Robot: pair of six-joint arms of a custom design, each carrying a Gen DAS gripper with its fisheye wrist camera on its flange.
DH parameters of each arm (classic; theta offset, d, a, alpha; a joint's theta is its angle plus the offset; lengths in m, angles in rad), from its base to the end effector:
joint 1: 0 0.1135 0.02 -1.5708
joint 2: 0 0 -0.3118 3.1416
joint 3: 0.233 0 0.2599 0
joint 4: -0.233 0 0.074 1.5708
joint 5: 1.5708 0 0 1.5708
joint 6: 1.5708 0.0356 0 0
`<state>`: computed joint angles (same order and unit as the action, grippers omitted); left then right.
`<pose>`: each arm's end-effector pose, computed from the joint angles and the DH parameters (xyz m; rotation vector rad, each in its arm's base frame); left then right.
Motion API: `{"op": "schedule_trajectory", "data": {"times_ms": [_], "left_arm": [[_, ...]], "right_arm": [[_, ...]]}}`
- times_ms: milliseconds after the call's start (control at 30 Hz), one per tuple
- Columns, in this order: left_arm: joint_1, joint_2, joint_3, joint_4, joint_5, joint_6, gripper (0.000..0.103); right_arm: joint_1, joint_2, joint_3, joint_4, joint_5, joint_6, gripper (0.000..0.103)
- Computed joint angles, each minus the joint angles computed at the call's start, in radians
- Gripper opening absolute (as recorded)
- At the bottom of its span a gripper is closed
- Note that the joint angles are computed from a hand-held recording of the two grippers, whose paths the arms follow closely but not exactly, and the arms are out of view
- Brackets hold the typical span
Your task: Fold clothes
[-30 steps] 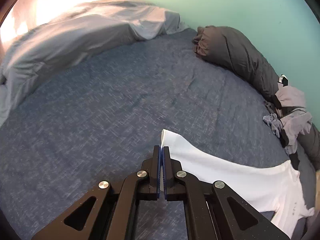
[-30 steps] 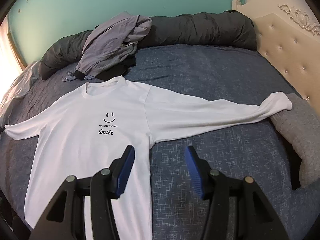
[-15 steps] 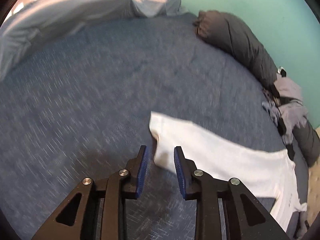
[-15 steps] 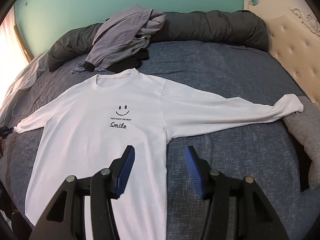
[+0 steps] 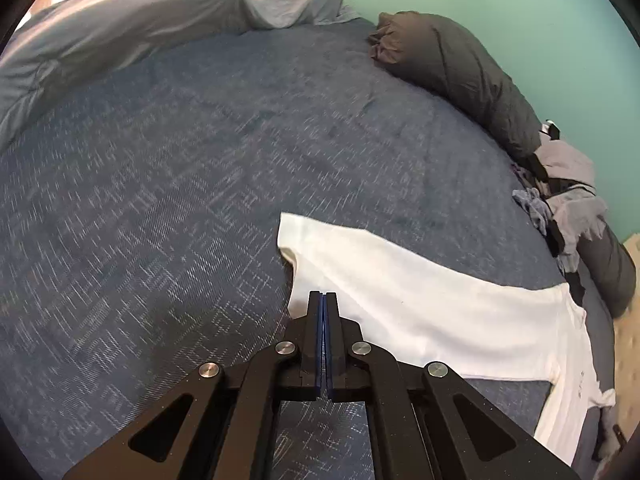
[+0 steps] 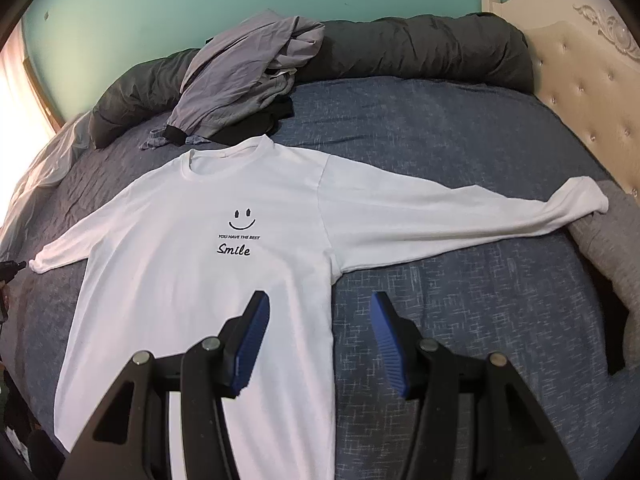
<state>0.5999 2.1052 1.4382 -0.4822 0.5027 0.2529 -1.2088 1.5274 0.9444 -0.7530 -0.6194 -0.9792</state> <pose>0.3874 0.2442 0.1766 -0.3002 2.5190 -0.3680 0.1166 -0.2495 0.2357 0.1916 2.4803 0.1046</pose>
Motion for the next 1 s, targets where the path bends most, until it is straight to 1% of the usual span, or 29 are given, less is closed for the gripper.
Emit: {"op": "schedule_trajectory", "data": {"times_ms": [67, 133, 167, 200, 233, 267, 433, 467, 500, 533, 567, 733, 867, 933, 1000], "left_arm": [[-0.007, 0.006, 0.006, 0.005, -0.025, -0.006, 0.000], [-0.021, 0.030, 0.021, -0.003, -0.080, -0.028, 0.005], [-0.026, 0.038, 0.021, 0.004, -0.093, -0.036, 0.017], [-0.028, 0.047, 0.021, 0.010, -0.095, -0.044, 0.037], [-0.029, 0.057, 0.023, 0.014, -0.093, -0.053, 0.045], [-0.028, 0.068, 0.023, 0.022, -0.076, -0.061, 0.049], [-0.037, 0.090, 0.003, 0.074, -0.062, -0.057, 0.048], [-0.038, 0.094, 0.000, 0.084, -0.058, -0.056, 0.047], [-0.037, 0.096, 0.001, 0.084, -0.048, -0.054, 0.031], [-0.037, 0.096, 0.003, 0.078, -0.047, -0.047, 0.018], [-0.039, 0.094, 0.006, 0.070, -0.050, -0.038, 0.010], [-0.008, 0.062, 0.015, 0.011, -0.021, -0.009, 0.007], [0.015, 0.068, 0.056, -0.070, -0.036, 0.022, 0.007], [0.024, 0.088, 0.083, -0.107, -0.035, 0.004, 0.007], [0.026, 0.104, 0.095, -0.120, -0.046, -0.012, 0.008]], "right_arm": [[-0.002, -0.004, -0.011, -0.003, -0.002, -0.009, 0.053], [-0.003, -0.010, -0.024, -0.001, 0.003, -0.022, 0.053], [-0.004, -0.009, -0.026, -0.001, 0.008, -0.028, 0.053], [-0.005, -0.009, -0.029, 0.000, 0.013, -0.034, 0.053], [-0.003, -0.008, -0.031, 0.007, 0.021, -0.036, 0.053], [-0.004, -0.005, -0.031, 0.013, 0.023, -0.035, 0.053], [0.005, 0.012, -0.030, 0.043, 0.032, 0.003, 0.053], [0.009, 0.012, -0.033, 0.048, 0.033, 0.007, 0.053], [0.012, 0.011, -0.039, 0.053, 0.036, 0.005, 0.053], [0.017, 0.009, -0.044, 0.055, 0.039, 0.003, 0.053], [0.021, 0.006, -0.051, 0.059, 0.042, 0.001, 0.053], [0.031, -0.002, -0.063, 0.054, 0.033, -0.011, 0.053], [0.026, -0.003, -0.061, 0.043, 0.020, -0.015, 0.053], [0.017, -0.003, -0.063, 0.036, 0.017, -0.026, 0.053], [0.013, -0.002, -0.064, 0.036, 0.026, -0.034, 0.053]]}}
